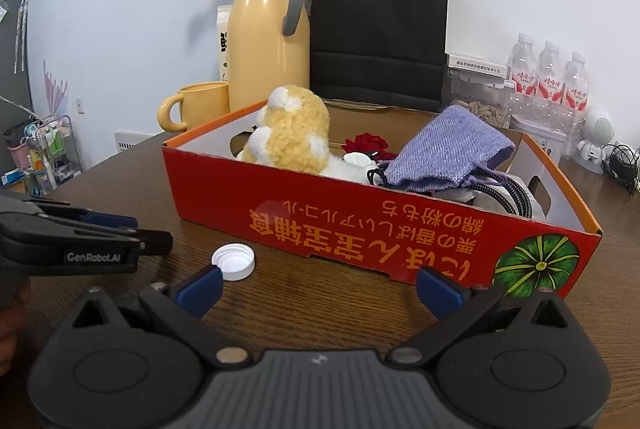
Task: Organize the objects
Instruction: 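Grasp the small orange object with the left gripper, then grasp the last white cap with the right gripper while the left holds the orange object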
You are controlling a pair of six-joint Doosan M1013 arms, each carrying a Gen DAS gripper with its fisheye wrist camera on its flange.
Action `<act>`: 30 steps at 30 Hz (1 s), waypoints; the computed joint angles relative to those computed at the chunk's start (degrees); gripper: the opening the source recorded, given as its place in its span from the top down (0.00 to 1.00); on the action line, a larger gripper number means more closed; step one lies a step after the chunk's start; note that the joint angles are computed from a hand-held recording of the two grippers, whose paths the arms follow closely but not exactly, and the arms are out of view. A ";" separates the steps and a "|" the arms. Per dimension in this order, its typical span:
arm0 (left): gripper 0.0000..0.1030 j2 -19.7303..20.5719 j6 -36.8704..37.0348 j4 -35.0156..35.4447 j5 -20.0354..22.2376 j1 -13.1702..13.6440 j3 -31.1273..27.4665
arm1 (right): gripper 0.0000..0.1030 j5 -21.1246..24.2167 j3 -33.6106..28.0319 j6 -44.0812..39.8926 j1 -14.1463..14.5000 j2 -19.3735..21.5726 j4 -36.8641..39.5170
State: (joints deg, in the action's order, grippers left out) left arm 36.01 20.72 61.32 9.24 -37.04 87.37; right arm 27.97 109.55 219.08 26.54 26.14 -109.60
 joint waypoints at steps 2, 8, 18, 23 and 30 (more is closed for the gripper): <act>0.60 -0.08 -0.91 0.22 -0.48 0.19 0.13 | 0.00 -0.06 -0.03 -0.11 -0.01 0.03 0.16; 0.60 -0.57 -18.89 16.14 -1.08 0.64 0.98 | 0.00 -1.08 -0.08 1.83 -0.19 0.09 -2.39; 0.60 -1.41 -42.37 37.40 -0.58 1.22 2.36 | 0.19 -6.74 -3.73 -4.44 -0.56 1.85 1.78; 0.60 -1.63 -47.43 42.45 -0.96 1.31 2.77 | 0.40 -9.08 -5.65 -8.32 -0.73 2.85 5.85; 0.60 -1.69 -50.13 45.20 -1.03 1.30 2.95 | 0.71 -10.00 -6.97 -11.61 -0.52 3.61 8.39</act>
